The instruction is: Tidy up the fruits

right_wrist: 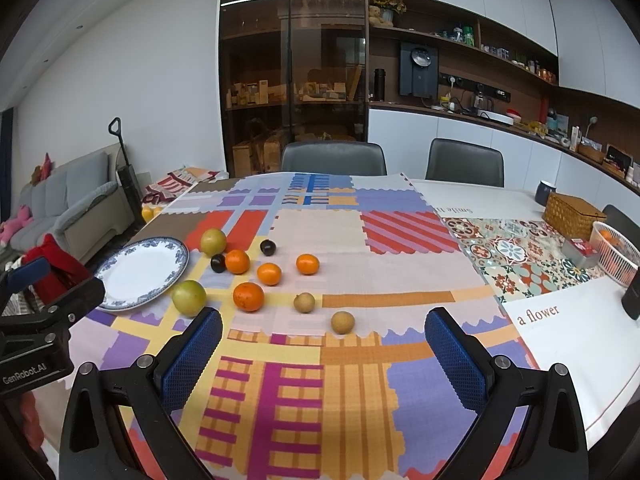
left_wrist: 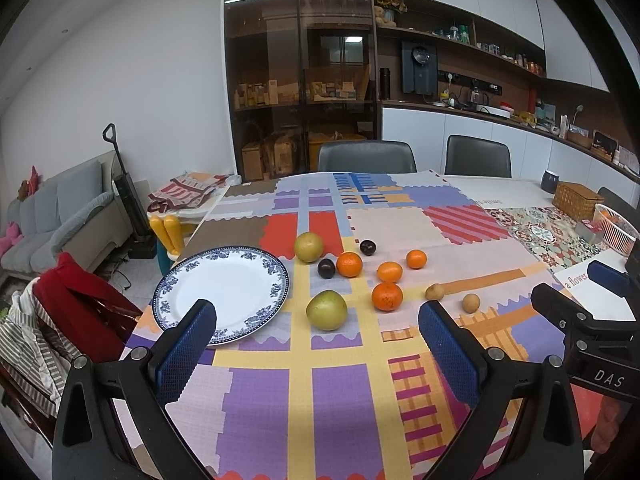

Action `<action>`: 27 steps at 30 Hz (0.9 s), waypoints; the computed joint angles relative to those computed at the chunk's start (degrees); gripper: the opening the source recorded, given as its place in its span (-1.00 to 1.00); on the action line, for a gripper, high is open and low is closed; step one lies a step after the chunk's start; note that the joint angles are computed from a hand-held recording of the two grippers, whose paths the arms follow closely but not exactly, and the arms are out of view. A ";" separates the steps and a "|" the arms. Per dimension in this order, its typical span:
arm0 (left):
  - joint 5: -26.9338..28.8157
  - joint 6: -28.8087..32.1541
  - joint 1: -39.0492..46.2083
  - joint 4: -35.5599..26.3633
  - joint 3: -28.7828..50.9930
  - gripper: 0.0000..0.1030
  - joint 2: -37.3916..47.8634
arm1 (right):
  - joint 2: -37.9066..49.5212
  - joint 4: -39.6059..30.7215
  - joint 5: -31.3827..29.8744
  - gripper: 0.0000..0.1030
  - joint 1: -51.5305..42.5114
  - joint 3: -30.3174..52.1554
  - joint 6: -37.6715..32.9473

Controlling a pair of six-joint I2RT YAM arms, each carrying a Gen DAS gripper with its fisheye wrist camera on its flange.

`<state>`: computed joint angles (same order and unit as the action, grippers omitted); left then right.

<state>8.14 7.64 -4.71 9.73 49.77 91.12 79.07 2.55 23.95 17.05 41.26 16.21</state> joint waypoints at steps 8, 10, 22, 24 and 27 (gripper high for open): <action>-0.15 -0.08 -0.04 0.49 -0.43 1.00 -0.04 | 0.00 0.05 0.11 0.99 0.10 -0.06 -0.02; -0.09 -0.06 -0.03 0.41 -0.34 1.00 -0.10 | 0.00 -0.03 0.19 0.99 0.13 0.00 0.00; -0.03 -0.07 0.05 0.70 -0.60 1.00 -0.02 | -0.12 -0.08 0.21 0.99 0.21 -0.05 -0.01; 0.04 -0.07 0.08 0.70 -0.61 1.00 -0.02 | -0.12 -0.06 0.17 0.99 0.19 -0.10 0.04; 0.00 -0.07 0.07 0.76 -0.66 1.00 -0.04 | -0.10 0.03 0.20 0.99 0.20 -0.14 0.03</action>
